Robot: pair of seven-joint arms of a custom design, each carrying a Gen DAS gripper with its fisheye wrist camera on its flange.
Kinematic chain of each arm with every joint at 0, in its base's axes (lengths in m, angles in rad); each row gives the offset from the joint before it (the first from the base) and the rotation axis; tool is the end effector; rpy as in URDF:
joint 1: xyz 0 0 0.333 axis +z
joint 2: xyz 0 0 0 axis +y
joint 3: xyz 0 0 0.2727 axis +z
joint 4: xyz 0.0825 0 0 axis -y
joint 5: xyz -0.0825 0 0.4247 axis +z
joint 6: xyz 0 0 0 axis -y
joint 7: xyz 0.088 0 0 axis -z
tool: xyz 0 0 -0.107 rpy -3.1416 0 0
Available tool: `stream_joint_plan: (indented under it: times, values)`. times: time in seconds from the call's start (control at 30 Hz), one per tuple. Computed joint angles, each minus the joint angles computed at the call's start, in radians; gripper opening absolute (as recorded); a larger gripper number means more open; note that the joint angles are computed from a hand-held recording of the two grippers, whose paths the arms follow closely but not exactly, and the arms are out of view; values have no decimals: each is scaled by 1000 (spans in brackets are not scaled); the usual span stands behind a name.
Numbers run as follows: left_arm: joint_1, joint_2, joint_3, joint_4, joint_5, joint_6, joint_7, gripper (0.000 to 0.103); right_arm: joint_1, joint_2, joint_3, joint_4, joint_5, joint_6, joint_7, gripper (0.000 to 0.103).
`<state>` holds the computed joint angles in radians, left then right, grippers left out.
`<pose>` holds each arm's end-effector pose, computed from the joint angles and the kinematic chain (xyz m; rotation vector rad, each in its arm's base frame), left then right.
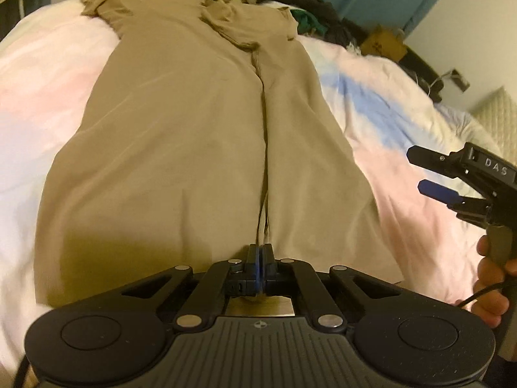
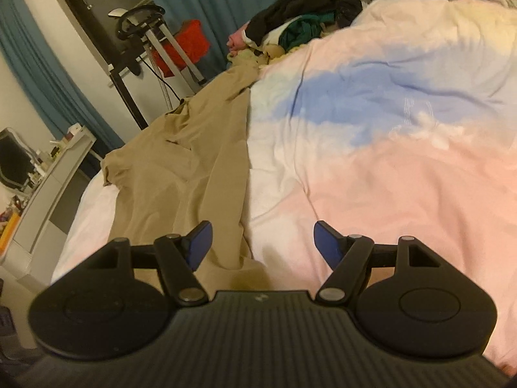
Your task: Fold clothes
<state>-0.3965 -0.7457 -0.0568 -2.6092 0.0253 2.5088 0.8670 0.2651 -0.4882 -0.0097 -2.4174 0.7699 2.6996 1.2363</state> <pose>0.3961 -0.1935 0.5127 -2.2087 1.7382 -0.8986 0.4956 0.1048 0.5163 -1.5827 1.5616 -0.1645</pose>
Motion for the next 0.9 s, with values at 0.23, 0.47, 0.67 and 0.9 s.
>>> stream_joint_plan:
  times: [0.23, 0.47, 0.67, 0.9]
  values:
    - [28, 197, 60, 208, -44, -7, 153, 53, 14, 38, -2, 17, 15, 48, -33, 72]
    - [235, 668, -4, 639, 83, 112, 92, 62, 37, 191, -11, 127, 80, 113, -127, 72]
    - [302, 1019, -12, 989, 385, 132, -260, 63, 32, 254, -20, 177, 166, 78, -168, 72]
    - [295, 1242, 20, 1236, 526, 169, -474, 14, 12, 343, -11, 248, 287, 58, -237, 72]
